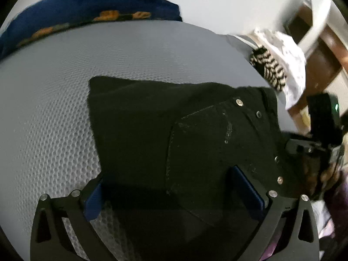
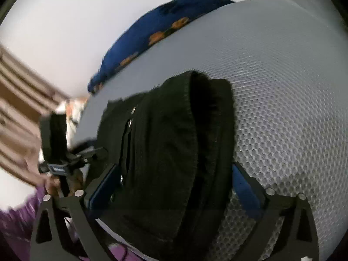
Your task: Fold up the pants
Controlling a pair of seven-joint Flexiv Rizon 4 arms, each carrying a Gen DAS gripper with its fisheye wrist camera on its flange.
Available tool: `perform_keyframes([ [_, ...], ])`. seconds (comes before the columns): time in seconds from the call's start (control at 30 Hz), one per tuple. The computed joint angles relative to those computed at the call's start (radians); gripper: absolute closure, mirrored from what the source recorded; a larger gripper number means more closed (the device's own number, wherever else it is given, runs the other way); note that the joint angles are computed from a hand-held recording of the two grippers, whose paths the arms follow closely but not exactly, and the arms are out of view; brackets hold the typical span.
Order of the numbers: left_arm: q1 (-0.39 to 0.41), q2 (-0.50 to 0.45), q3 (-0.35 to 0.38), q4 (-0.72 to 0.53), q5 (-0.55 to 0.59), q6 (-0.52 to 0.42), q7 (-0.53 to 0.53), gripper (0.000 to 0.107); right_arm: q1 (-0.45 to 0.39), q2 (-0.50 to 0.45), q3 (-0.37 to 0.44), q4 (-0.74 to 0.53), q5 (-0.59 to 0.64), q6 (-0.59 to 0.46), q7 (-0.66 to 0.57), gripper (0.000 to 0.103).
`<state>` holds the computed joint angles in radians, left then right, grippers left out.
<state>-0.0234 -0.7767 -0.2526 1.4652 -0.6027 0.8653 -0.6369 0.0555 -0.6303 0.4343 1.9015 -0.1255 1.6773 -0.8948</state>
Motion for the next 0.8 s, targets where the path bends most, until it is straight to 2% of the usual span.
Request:
perform_keyframes([
  [0.07, 0.02, -0.005, -0.024, -0.003, -0.028, -0.019, 0.017, 0.005, -0.026, -0.006, 0.026, -0.004, -0.008, -0.012, -0.018, 0.009],
  [0.1, 0.033, -0.006, -0.037, 0.002, -0.053, -0.025, 0.027, 0.005, -0.024, -0.001, 0.02, 0.001, -0.009, -0.016, -0.024, 0.021],
  [0.13, 0.046, -0.005, -0.052, 0.013, -0.083, -0.027, 0.04, 0.005, -0.004, 0.012, -0.008, 0.009, -0.009, -0.029, -0.022, 0.039],
  [0.17, 0.057, -0.001, -0.064, 0.026, -0.111, -0.023, 0.056, 0.005, -0.013, 0.02, -0.011, 0.017, -0.028, -0.041, -0.005, 0.049],
  [0.2, 0.057, 0.002, -0.063, 0.032, -0.122, -0.018, 0.067, 0.007, -0.033, 0.01, 0.018, 0.009, 0.007, -0.043, -0.028, 0.058],
  [0.23, 0.052, 0.007, -0.06, 0.041, -0.129, -0.004, 0.075, 0.013, -0.082, -0.011, 0.078, 0.002, 0.033, -0.027, -0.047, 0.063],
  [0.27, 0.047, 0.016, -0.057, 0.057, -0.137, 0.024, 0.086, 0.021, -0.104, -0.023, 0.105, 0.0, 0.033, -0.014, -0.051, 0.066],
  [0.3, 0.047, 0.025, -0.058, 0.074, -0.15, 0.047, 0.096, 0.04, -0.101, -0.024, 0.105, 0.001, 0.032, -0.01, -0.052, 0.071],
  [0.33, 0.045, 0.019, -0.054, 0.065, -0.157, 0.052, 0.085, 0.051, -0.104, -0.029, 0.112, -0.003, 0.035, -0.002, -0.05, 0.075],
  [0.4, 0.057, 0.008, -0.055, 0.048, -0.183, 0.021, 0.043, 0.059, -0.131, -0.052, 0.155, -0.011, 0.04, 0.03, -0.041, 0.077],
  [0.5, 0.059, 0.017, -0.06, 0.064, -0.204, 0.047, 0.061, 0.068, -0.106, -0.051, 0.13, 0.007, 0.039, 0.092, 0.002, 0.079],
  [0.6, 0.052, 0.036, -0.064, 0.092, -0.214, 0.091, 0.092, 0.071, -0.092, -0.046, 0.113, 0.038, 0.026, 0.151, 0.039, 0.079],
  [0.67, 0.049, 0.025, -0.054, 0.072, -0.201, 0.065, 0.069, 0.071, -0.082, -0.033, 0.093, 0.057, 0.007, 0.148, 0.061, 0.079],
  [0.7, 0.051, 0.02, -0.053, 0.062, -0.198, 0.052, 0.064, 0.07, -0.049, -0.009, 0.05, 0.064, 0.001, 0.117, 0.076, 0.075],
  [0.77, 0.042, 0.008, -0.032, 0.034, -0.166, 0.023, 0.04, 0.061, 0.019, 0.033, -0.037, 0.074, -0.027, 0.056, 0.088, 0.064],
  [0.8, 0.038, 0.0, -0.019, 0.017, -0.149, 0.009, 0.016, 0.051, 0.052, 0.051, -0.078, 0.072, -0.041, 0.015, 0.087, 0.054],
])
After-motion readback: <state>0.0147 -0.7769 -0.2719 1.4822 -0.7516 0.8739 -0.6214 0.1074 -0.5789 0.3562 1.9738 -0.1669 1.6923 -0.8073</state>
